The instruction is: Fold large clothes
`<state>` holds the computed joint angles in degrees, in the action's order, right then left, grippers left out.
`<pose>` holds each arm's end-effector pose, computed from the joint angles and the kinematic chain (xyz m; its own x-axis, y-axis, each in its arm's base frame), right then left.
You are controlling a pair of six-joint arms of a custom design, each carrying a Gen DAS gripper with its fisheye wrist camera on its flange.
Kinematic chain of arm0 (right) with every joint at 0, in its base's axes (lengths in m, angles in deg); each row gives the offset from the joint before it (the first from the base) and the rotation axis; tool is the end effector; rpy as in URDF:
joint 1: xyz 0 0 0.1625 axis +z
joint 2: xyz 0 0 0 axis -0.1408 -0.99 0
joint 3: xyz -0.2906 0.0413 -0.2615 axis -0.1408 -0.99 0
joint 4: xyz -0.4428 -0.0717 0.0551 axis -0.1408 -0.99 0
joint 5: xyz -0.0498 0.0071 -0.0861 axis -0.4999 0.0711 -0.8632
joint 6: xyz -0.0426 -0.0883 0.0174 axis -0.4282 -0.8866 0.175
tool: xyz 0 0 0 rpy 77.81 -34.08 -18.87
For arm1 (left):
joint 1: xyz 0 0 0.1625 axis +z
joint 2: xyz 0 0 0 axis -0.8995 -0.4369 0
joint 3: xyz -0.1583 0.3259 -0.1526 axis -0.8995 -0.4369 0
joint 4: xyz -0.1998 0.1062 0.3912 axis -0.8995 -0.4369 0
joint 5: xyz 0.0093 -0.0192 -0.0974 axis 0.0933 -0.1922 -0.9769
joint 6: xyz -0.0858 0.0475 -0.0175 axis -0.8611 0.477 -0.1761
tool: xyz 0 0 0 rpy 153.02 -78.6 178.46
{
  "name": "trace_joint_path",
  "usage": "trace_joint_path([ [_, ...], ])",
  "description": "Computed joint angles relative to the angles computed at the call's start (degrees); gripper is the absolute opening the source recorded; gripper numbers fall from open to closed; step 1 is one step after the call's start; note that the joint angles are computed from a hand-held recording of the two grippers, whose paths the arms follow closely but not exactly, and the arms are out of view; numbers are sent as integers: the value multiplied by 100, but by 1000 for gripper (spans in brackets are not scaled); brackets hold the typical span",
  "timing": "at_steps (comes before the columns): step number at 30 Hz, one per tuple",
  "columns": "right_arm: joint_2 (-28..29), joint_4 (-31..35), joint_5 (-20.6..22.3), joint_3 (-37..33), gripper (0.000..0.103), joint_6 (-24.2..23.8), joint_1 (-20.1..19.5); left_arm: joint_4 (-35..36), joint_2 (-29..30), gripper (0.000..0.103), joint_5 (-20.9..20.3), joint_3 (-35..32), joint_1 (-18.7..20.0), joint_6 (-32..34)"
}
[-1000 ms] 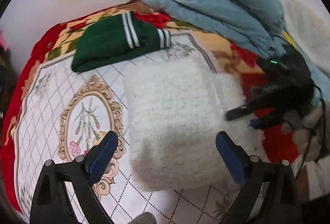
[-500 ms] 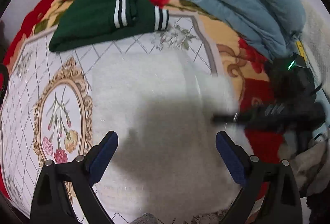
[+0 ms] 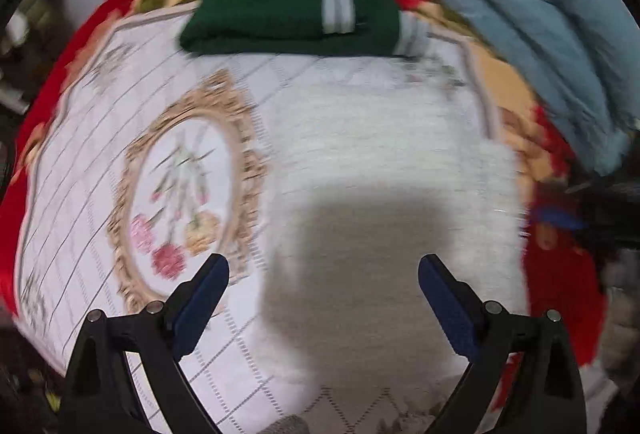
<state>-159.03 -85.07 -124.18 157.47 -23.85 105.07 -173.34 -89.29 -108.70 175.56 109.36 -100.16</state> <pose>0.1546 -0.3628 0.5375 -0.8216 0.5564 -0.1238 0.5391 0.6879 -0.4859 -0.3094 -0.5866 0.2627 -0.6822 0.3626 -0.6349 0.4527 0.8914 0.0226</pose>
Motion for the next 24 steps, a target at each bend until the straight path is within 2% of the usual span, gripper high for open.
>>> trace_joint_path([
  [1, -79, -419, 238, 63, 64, -73, 53, 54, -24, 97, 48, 48, 47, -92],
  [2, -134, -796, 670, 154, 67, -210, -28, 151, -21, 97, 121, 80, 90, -206],
  [4, 31, -916, 1231, 121, 67, -311, -180, 96, -33, 97, 127, 183, 155, -211],
  [6, 485, -745, 1427, -19, 67, -417, -351, 34, -8, 97, 211, 289, 159, -99],
  [8, 889, -673, 1288, -84, 67, -342, -505, -40, 18, 97, 247, 389, 148, 95],
  [10, 1234, -920, 1696, -65, 67, -263, -713, -44, 56, 97, 243, 448, 154, 187],
  [11, 1335, -1177, 1761, -51, 48, -338, -679, -18, 78, 97, 244, 454, 163, 159],
  [12, 1357, -1356, 1710, -28, 14, -462, -598, -10, 91, 97, 238, 464, 174, 117],
  [15, 1461, -1654, 1467, -157, 12, -562, -121, -93, 106, 99, 142, 473, 246, 9],
  [19, 836, -1744, 702, 128, 8, 167, 544, -119, 138, 100, 42, 458, 304, -168],
  [20, 677, -1671, 354, 222, 8, 431, 671, -140, 139, 100, 27, 471, 316, -189],
  [22, 279, -1173, -313, 333, 3, 731, 765, -121, 166, 100, -21, 439, 335, -199],
  [23, 161, -985, -397, 417, 0, 843, 616, -115, 168, 100, -48, 421, 331, -179],
  [24, -64, -898, -241, 584, 0, 909, 366, -119, 174, 100, -90, 390, 331, -122],
])
